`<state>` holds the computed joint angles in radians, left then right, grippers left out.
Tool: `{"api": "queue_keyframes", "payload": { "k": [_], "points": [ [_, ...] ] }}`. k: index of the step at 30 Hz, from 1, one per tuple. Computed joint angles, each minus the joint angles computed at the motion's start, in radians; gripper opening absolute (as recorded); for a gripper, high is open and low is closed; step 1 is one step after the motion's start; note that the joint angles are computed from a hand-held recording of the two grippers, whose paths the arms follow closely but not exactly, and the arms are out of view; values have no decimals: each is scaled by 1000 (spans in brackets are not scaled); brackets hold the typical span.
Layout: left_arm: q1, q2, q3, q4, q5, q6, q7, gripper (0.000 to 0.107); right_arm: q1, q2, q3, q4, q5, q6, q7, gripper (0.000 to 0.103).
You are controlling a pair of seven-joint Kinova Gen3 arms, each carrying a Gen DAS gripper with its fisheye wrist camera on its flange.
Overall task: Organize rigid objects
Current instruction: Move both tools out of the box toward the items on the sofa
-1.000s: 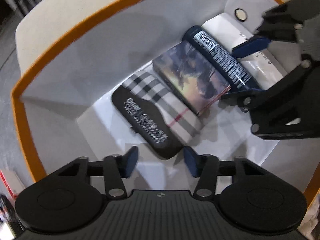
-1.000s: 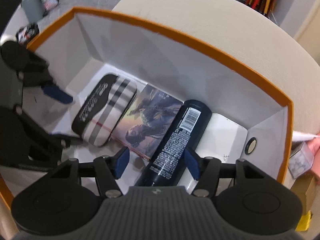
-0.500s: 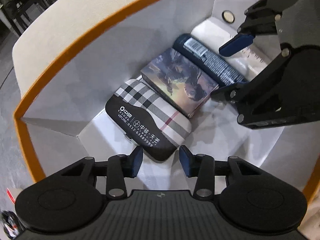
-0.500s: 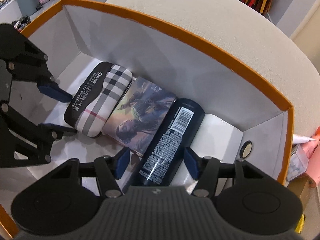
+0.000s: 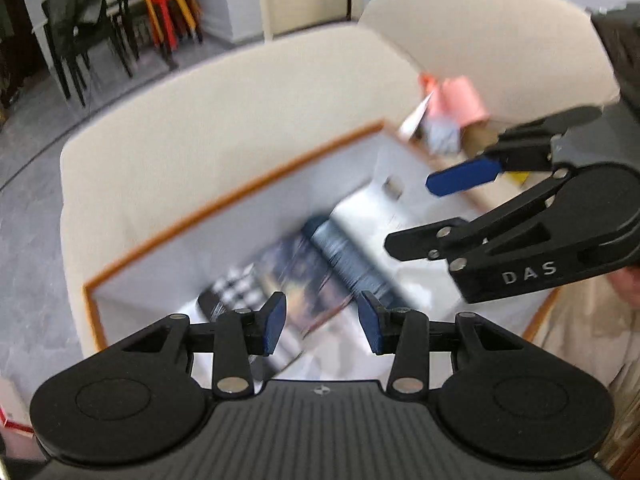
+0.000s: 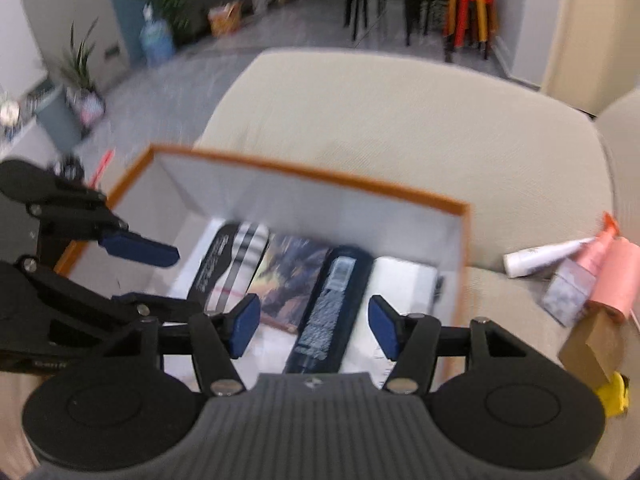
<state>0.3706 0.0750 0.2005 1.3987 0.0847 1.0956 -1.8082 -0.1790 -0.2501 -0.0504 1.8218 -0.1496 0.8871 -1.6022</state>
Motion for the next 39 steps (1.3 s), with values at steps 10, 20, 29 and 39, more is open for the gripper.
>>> {"api": "queue_keyframes", "payload": {
  "k": [10, 20, 29, 39],
  "points": [
    [93, 58, 45, -65, 13, -115, 92, 45, 95, -103, 96, 62, 52, 30, 43, 63],
    [225, 212, 49, -218, -46, -72, 174, 37, 240, -40, 229, 84, 51, 50, 96, 63],
    [313, 385, -3, -452, -113, 22, 233, 37, 350, 135, 276, -1, -115, 15, 113, 54],
    [337, 565, -25, -675, -97, 87, 122, 39, 399, 156, 245, 54, -190, -149, 208, 50]
  ]
}}
